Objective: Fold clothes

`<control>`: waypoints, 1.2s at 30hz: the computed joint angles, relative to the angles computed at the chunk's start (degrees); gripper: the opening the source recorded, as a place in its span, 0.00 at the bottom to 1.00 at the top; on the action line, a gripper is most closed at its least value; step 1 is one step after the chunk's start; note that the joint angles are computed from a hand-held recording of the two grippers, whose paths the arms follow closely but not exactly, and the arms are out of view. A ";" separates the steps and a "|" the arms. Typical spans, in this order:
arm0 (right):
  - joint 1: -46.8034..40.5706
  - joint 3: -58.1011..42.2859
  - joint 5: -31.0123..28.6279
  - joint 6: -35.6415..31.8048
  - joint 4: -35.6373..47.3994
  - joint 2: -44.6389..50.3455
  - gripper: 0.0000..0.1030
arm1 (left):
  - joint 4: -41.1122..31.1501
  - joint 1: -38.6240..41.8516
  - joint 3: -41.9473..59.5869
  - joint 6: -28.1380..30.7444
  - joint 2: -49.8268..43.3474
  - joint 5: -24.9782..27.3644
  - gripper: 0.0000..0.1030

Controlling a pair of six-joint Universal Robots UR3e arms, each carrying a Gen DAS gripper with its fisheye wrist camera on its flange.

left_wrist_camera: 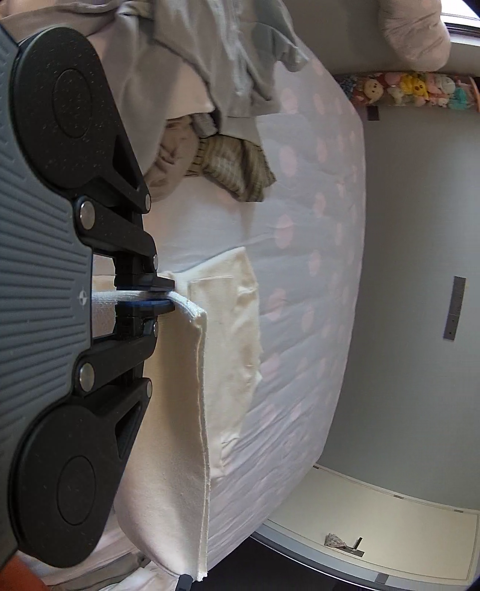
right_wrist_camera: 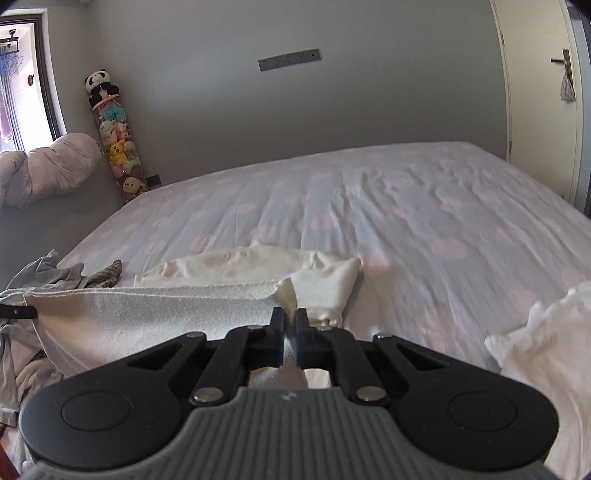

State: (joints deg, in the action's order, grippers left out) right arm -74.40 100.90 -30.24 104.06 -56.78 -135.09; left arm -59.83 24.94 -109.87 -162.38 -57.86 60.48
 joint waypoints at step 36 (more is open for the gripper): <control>58.09 -81.48 -43.74 61.33 -70.74 105.99 0.09 | 4.04 -20.82 77.59 -7.53 -84.29 22.76 0.09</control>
